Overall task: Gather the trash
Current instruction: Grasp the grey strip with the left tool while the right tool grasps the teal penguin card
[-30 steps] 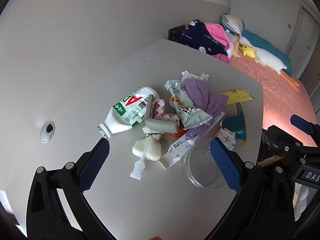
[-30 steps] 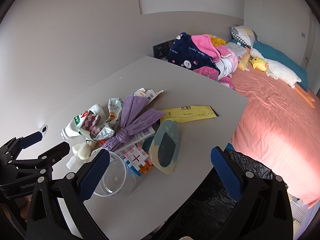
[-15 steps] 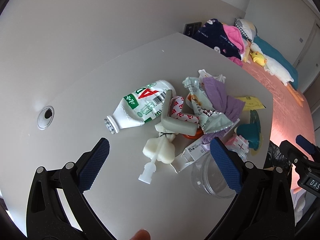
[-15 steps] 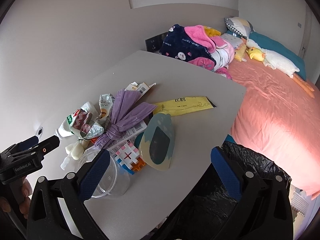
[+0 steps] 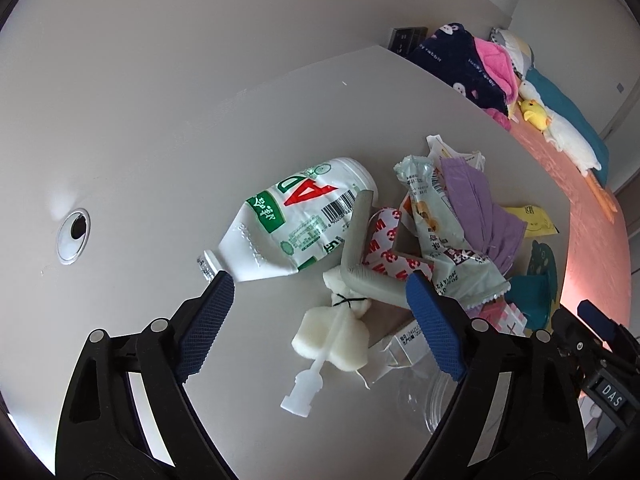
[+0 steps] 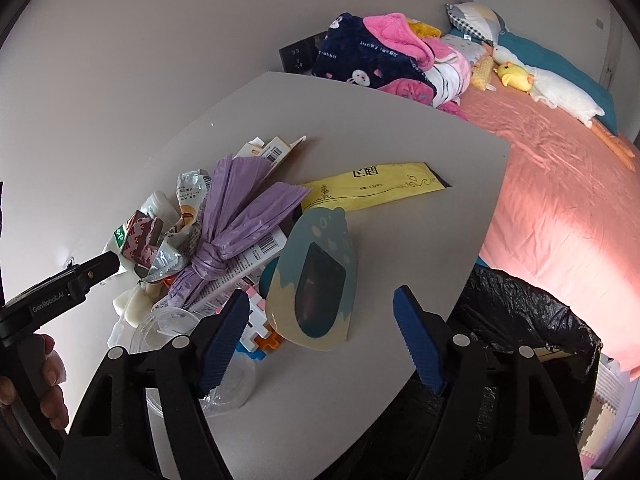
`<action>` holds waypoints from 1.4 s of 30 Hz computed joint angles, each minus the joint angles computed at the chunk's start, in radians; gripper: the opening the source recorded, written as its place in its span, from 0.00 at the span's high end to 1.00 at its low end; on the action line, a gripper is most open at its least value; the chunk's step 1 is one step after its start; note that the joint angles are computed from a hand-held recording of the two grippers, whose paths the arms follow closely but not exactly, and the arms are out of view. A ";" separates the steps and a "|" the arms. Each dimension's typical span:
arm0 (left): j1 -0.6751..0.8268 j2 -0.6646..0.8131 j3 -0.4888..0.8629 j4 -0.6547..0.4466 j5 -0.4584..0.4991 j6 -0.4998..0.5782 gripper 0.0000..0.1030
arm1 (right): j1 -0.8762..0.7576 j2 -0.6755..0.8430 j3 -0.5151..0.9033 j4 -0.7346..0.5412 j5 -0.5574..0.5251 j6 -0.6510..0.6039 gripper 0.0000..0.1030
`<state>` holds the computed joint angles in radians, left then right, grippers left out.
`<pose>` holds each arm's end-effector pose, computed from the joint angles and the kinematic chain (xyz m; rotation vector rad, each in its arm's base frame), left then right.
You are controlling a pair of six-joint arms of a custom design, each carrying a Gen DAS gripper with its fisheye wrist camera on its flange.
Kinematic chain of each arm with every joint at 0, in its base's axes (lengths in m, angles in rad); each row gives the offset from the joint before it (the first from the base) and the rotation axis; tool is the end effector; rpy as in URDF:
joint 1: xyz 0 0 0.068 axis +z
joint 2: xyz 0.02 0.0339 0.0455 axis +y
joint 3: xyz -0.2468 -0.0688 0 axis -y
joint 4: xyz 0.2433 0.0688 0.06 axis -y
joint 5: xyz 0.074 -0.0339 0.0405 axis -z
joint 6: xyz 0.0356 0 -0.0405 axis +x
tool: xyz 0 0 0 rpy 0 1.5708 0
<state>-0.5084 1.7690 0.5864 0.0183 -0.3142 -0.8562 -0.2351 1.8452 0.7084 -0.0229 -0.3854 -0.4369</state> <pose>0.2315 -0.1164 0.0539 -0.5400 2.5774 -0.0185 0.2816 -0.0537 0.0575 -0.3692 2.5908 0.3019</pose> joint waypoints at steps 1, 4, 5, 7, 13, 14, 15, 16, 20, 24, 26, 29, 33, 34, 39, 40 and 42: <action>0.006 0.012 0.013 -0.003 0.002 0.006 0.17 | 0.012 0.011 0.001 0.013 0.010 0.008 0.26; 0.021 0.051 0.052 -0.012 0.003 0.030 0.17 | 0.039 0.055 0.025 0.028 0.035 0.034 0.26; 0.026 0.066 0.066 -0.015 0.006 0.035 0.17 | 0.044 0.073 0.039 0.026 0.042 0.041 0.26; 0.036 0.090 0.084 -0.013 0.021 0.043 0.17 | 0.051 0.108 0.066 0.023 0.052 0.052 0.26; 0.048 0.153 0.131 -0.013 0.044 0.074 0.17 | 0.066 0.169 0.104 0.035 0.048 0.076 0.25; 0.050 0.158 0.132 -0.004 0.048 0.080 0.17 | 0.071 0.174 0.104 0.045 0.047 0.079 0.24; 0.053 0.160 0.133 -0.002 0.049 0.082 0.17 | 0.073 0.179 0.107 0.044 0.045 0.081 0.23; 0.056 0.161 0.134 0.000 0.052 0.088 0.18 | 0.076 0.185 0.113 0.042 0.040 0.086 0.22; 0.065 0.165 0.136 0.019 0.066 0.109 0.23 | 0.094 0.205 0.135 0.033 0.032 0.095 0.18; 0.086 0.169 0.111 0.105 0.133 0.136 0.50 | 0.095 0.237 0.177 -0.006 -0.002 0.098 0.18; 0.100 0.182 0.106 0.142 0.174 0.141 0.63 | 0.091 0.257 0.208 -0.041 -0.021 0.108 0.18; 0.101 0.190 0.100 0.161 0.179 0.144 0.63 | 0.085 0.291 0.259 -0.101 -0.035 0.126 0.13; 0.102 0.185 0.086 0.179 0.183 0.151 0.63 | 0.059 0.342 0.311 -0.139 -0.054 0.196 0.13; 0.103 0.185 0.083 0.183 0.181 0.153 0.63 | 0.060 0.341 0.305 -0.122 -0.046 0.197 0.13; 0.102 0.199 0.096 0.193 0.175 0.172 0.63 | 0.111 0.325 0.263 -0.040 0.054 0.179 0.19; 0.101 0.200 0.094 0.200 0.176 0.174 0.63 | 0.128 0.317 0.242 -0.006 0.076 0.170 0.24; 0.099 0.198 0.089 0.209 0.174 0.176 0.64 | 0.138 0.293 0.196 0.038 0.090 0.152 0.31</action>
